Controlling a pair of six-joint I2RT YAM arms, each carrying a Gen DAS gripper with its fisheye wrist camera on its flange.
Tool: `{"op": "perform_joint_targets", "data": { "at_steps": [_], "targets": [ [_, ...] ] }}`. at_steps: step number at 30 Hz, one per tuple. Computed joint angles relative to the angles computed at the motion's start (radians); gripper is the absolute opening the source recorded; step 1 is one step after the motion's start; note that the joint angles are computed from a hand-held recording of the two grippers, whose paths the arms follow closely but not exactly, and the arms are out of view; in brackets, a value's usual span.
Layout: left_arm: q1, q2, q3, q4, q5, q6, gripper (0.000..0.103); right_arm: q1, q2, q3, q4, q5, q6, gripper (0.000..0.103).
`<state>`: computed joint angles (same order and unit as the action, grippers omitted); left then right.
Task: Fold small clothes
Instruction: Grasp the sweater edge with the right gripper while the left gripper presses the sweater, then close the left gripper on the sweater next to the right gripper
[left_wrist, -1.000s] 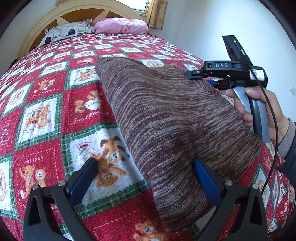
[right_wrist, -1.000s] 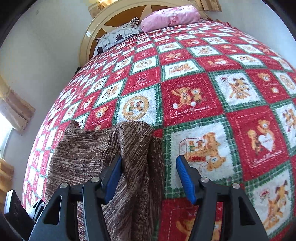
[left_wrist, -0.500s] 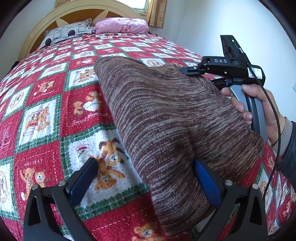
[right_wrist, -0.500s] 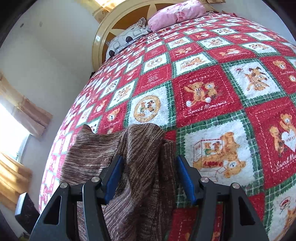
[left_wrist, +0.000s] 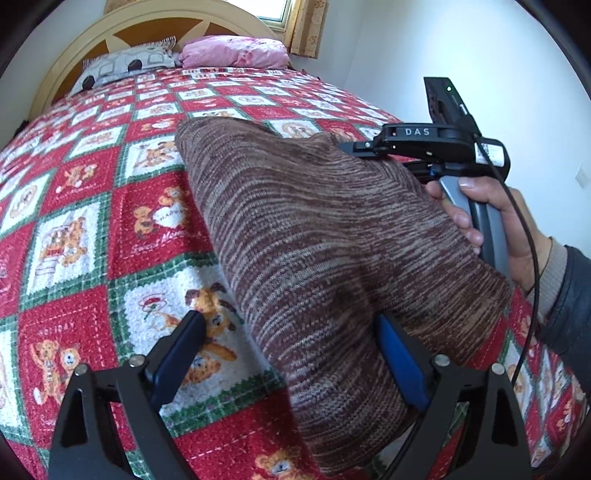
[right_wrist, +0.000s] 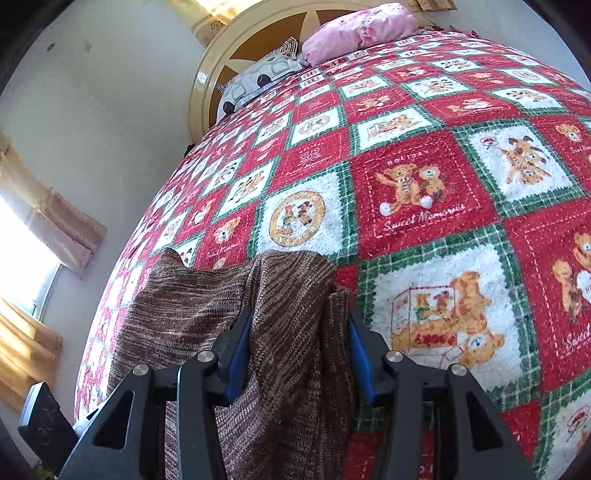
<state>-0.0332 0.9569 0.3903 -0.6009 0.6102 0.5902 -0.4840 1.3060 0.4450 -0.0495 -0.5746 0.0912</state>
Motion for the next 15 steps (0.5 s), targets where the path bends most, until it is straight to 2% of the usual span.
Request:
{"op": "perform_joint_targets", "data": {
  "at_steps": [2, 4, 7, 11, 15],
  "targets": [
    [-0.015, -0.015, -0.005, 0.006, -0.009, -0.009, 0.088, -0.004, 0.014, 0.006, 0.006, -0.009, 0.007, 0.049],
    [-0.018, -0.005, 0.001, -0.029, 0.027, 0.027, 0.068, 0.001, 0.005, -0.004, 0.016, -0.001, 0.008, 0.045],
    [-0.006, 0.027, 0.014, -0.043, 0.053, 0.03, 0.067, 0.016, -0.007, 0.0, -0.002, 0.0, -0.005, 0.034],
    [0.006, 0.049, 0.022, -0.053, 0.065, 0.038, 0.068, 0.018, 0.007, 0.003, 0.003, -0.01, -0.01, 0.033],
    [0.004, 0.006, 0.012, -0.066, 0.062, 0.045, 0.06, 0.033, -0.007, 0.004, -0.005, 0.023, -0.012, 0.03]
  ]
}}
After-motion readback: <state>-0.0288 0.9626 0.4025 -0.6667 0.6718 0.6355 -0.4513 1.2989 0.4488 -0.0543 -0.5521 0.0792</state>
